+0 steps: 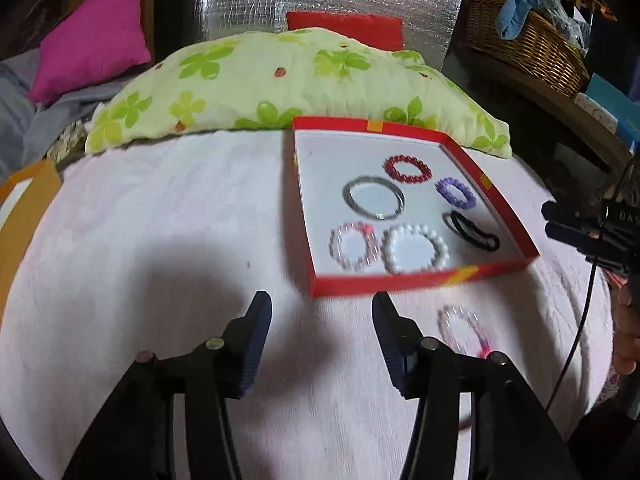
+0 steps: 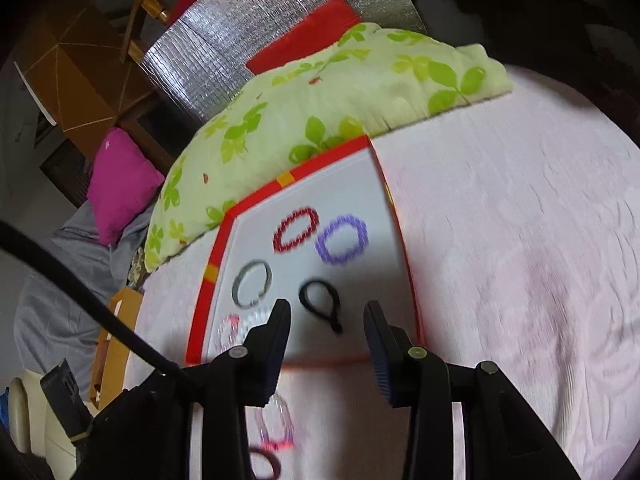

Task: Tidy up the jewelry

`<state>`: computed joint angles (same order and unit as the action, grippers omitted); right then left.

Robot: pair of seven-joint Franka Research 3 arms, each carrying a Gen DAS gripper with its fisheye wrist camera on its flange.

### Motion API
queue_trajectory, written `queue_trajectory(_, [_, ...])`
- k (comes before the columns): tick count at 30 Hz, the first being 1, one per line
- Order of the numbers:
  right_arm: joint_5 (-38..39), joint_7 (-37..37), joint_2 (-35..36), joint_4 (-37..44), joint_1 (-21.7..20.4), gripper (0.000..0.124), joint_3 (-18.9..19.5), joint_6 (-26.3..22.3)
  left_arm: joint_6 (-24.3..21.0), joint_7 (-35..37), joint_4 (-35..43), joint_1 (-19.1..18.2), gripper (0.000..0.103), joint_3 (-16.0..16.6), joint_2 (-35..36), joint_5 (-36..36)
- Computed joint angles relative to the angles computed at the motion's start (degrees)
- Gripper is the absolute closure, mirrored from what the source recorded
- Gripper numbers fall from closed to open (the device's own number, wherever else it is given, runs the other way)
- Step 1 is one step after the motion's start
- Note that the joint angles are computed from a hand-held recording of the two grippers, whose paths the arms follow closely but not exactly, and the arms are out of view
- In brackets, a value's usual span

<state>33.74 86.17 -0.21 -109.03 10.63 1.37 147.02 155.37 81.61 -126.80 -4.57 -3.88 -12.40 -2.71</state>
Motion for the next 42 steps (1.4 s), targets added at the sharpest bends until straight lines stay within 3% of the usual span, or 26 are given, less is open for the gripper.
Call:
queue_trajectory(7, [-2.4, 1.0, -4.9, -5.9, 0.0, 0.083, -0.4, -2.9, -0.4, 4.4, -4.5, -3.0, 0.050, 0.9, -4.3, -3.3])
queue_trajectory(15, [-3.9, 0.6, -6.1, -7.7, 0.0, 0.083, -0.7, -5.3, -1.5, 15.3, -6.2, -9.0, 0.049, 2.6, -5.6, -10.4])
queue_trajectory(22, [-3.1, -0.4, -5.2, -6.4, 0.3, 0.083, -0.6, -6.7, -6.2, 14.1, -4.4, -6.9, 0.050, -0.3, -3.2, -7.5])
queue_trajectory(24, [-2.9, -1.5, -5.0, -6.2, 0.7, 0.083, -0.4, -7.0, -6.5, 14.3, -4.4, -6.7, 0.059, -0.7, -2.9, -6.9])
queue_trajectory(26, [-2.8, -2.2, -4.8, -5.9, 1.0, 0.083, -0.2, -7.1, -6.1, 15.6, -4.5, -6.9, 0.081, -0.6, -2.9, -7.3])
queue_trajectory(28, [-2.5, -3.0, -4.3, -5.6, 1.3, 0.083, 0.1, -7.5, -5.9, 16.2, -4.6, -7.0, 0.095, -0.5, -2.9, -8.0])
queue_trajectory(34, [-3.7, -3.8, -2.5, -4.2, 2.4, 0.083, 1.0, -9.2, -4.2, 11.6, -4.8, -4.8, 0.097, -1.0, -3.0, -6.0])
queue_trajectory(38, [-5.1, -3.8, -1.3, -3.4, 3.0, 0.083, 1.5, -10.0, -4.3, 3.2, -4.4, -1.5, 0.097, -2.8, -2.6, 1.1])
queue_trajectory(42, [-7.4, -3.4, -0.4, -2.9, 3.7, 0.083, 2.1, -10.2, -3.1, 0.7, -4.9, -1.6, 0.097, -2.0, -3.0, 2.5])
